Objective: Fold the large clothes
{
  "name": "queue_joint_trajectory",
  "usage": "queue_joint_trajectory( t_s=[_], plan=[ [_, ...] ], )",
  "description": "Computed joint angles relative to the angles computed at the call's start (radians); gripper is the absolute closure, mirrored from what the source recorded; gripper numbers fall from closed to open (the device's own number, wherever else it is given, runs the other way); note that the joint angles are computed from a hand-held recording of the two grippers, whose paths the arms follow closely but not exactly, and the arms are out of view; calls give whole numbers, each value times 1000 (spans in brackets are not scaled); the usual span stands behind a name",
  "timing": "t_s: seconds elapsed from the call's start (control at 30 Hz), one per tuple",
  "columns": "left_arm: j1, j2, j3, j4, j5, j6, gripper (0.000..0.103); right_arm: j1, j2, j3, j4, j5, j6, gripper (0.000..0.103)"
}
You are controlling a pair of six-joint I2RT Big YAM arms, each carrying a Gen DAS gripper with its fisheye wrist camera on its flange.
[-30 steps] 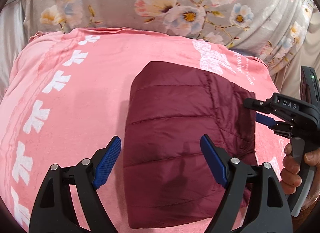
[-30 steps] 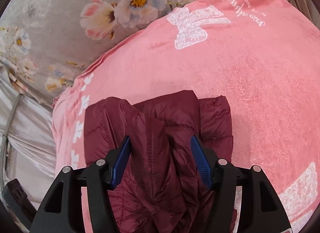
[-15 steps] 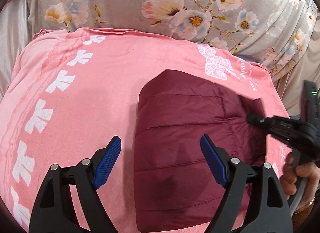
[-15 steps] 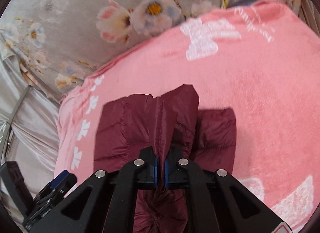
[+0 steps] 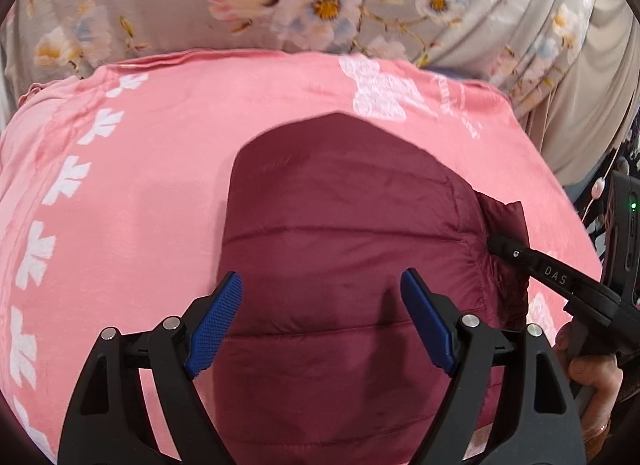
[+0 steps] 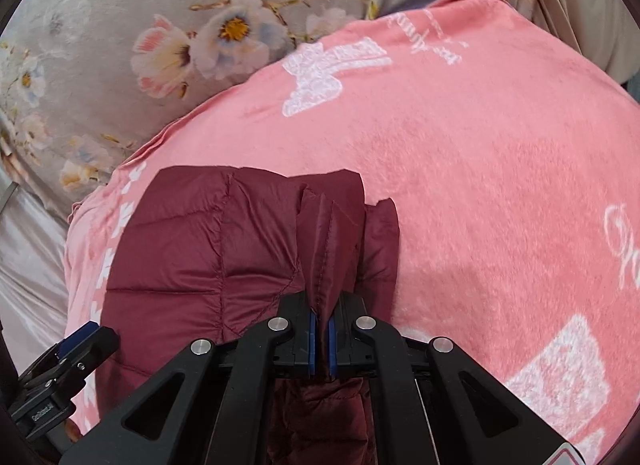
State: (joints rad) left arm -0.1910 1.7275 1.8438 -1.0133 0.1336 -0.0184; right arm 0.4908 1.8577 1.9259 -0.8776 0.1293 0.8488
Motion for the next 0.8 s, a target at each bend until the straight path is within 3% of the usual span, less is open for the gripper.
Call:
queue_joint_trajectory(
  t_s=[0.4, 0.8],
  plan=[
    [-33, 28, -31, 38, -106, 21, 22, -13, 16, -83, 119, -57, 38, 100],
    [-41, 60, -37, 56, -127, 27, 17, -13, 15, -123, 184, -51, 26, 101]
  ],
)
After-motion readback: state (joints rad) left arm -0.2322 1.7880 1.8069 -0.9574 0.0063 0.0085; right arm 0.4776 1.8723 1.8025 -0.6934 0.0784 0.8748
